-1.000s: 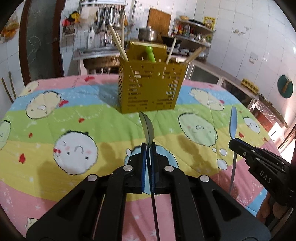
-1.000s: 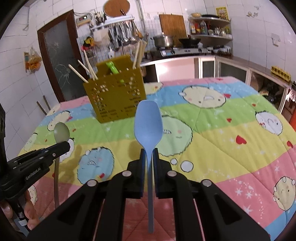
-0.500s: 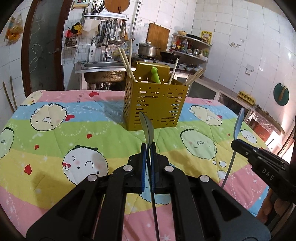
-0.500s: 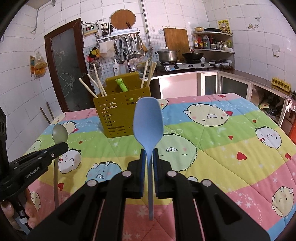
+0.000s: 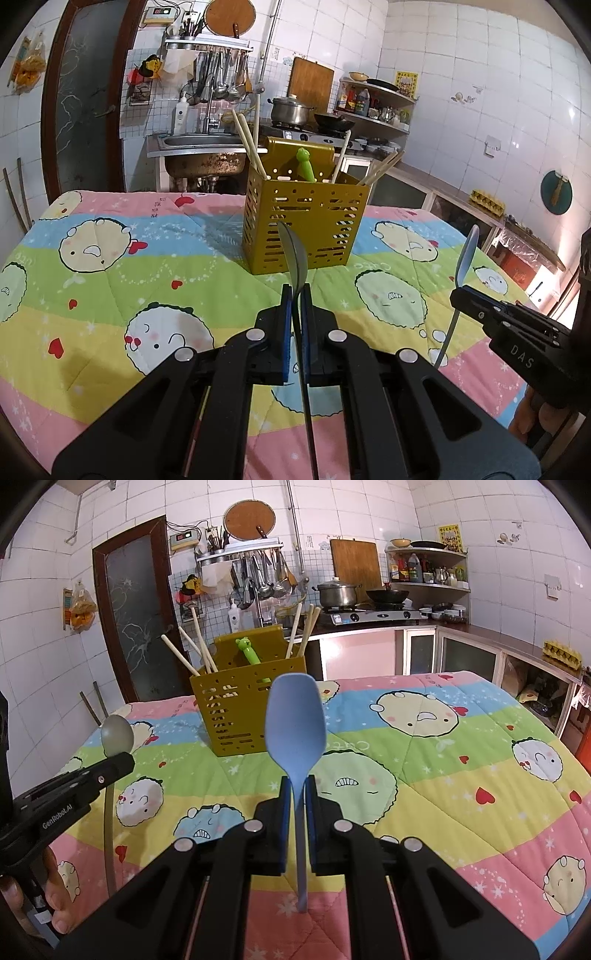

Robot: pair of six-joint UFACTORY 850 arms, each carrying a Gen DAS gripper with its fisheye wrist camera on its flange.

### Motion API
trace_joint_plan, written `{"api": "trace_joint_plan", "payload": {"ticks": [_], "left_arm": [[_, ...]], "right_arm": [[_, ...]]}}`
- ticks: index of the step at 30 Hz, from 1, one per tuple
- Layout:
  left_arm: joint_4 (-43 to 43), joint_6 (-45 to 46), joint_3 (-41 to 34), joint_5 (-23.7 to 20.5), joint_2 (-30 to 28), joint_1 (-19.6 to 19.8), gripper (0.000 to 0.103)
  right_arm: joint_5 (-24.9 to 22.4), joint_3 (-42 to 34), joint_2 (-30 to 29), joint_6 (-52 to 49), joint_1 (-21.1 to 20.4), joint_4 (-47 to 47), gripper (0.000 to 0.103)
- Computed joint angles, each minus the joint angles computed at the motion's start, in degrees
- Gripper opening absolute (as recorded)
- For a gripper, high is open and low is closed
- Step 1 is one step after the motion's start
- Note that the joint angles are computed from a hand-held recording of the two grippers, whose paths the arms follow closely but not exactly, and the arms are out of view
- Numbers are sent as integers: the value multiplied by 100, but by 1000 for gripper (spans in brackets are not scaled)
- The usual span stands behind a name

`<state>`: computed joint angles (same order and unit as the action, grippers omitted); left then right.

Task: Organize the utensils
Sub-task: 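Carry the grey spoon in the left tool over the caddy while the right tool carries the blue spoon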

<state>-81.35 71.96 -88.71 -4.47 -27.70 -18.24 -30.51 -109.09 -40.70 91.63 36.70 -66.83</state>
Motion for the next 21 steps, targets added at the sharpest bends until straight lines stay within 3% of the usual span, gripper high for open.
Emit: {"api": "trace_joint_plan", "payload": {"ticks": [5,12,17,19,21], "left_arm": [[-822,841,-135,15,-64,25,3],[-988,1065,-651,44,-270,19,3],[-420,537,-1307,113,-553,6,3],[-984,1150,-1699,199,-726,5,3],[-1004,1252,-2093,295,-920,-4,3]], "right_arm": [[24,-68,-31,34,-5,-75,8],[95,-391,-158,-30,-29,-177,8],[138,-977,-422,-357,-105,-47,8],[131,-1326,-576,-511,-143,30,8],[121,-1730,-755,-641,-183,64,8]]}}
